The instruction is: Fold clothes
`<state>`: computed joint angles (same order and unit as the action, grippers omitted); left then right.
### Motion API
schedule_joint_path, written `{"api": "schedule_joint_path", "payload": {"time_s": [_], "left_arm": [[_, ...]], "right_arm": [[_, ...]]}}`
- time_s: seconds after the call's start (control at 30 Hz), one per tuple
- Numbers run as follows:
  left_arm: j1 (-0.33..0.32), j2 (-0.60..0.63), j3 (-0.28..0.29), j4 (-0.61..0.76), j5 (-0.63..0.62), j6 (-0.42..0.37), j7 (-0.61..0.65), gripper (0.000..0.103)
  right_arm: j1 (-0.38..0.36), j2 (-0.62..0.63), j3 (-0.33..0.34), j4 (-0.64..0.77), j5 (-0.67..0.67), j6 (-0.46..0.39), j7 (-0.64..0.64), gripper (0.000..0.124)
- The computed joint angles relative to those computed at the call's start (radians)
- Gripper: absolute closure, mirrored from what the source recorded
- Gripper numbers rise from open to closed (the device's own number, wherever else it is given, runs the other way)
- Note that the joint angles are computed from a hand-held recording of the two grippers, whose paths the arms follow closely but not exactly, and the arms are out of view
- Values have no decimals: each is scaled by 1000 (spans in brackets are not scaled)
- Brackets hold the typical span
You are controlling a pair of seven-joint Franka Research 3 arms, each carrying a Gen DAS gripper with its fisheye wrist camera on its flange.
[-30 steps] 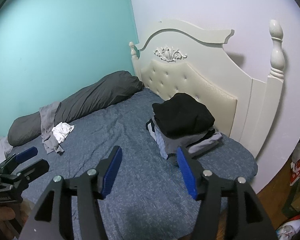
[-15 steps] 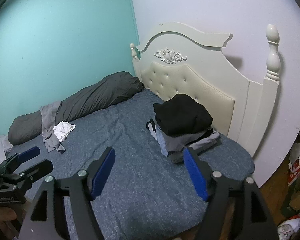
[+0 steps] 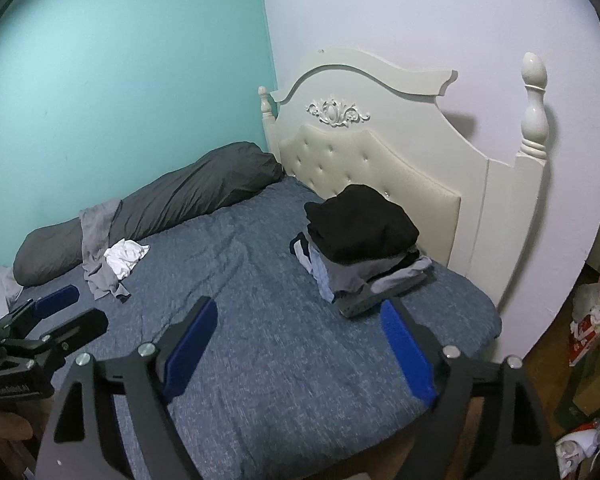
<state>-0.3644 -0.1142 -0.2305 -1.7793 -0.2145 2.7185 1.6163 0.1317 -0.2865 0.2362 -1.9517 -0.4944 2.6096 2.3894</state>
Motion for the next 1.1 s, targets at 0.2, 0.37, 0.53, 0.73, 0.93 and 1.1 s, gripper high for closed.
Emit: {"api": "schedule_joint_path", "payload": {"time_s": [0.2,0.37,0.53,0.73,0.93,1.1], "left_arm": [[-1,-23,2,-21,2,-5,-6,0],[-11,-39,13,-34,-19,-17,5,0],[-17,-57,19,-51,-32,-17,20,0],[-26,-81,26,-77,-35,-2,28,0],[-38,-95,41,-90,-61,-6,41,0],[-32,-108,40,-102,-44,-4,27,0]], "right_arm": [[-1,-25,13,-19,-9,-13,16,36],[-2,-41,20,-31,-4,-14,19,36],[-8,-57,32,-45,-4,-17,28,36],[-15,-66,41,-51,-6,-16,32,36],[-18,-76,53,-55,-11,-27,40,36],[-18,-80,62,-56,-18,-37,49,36]]}}
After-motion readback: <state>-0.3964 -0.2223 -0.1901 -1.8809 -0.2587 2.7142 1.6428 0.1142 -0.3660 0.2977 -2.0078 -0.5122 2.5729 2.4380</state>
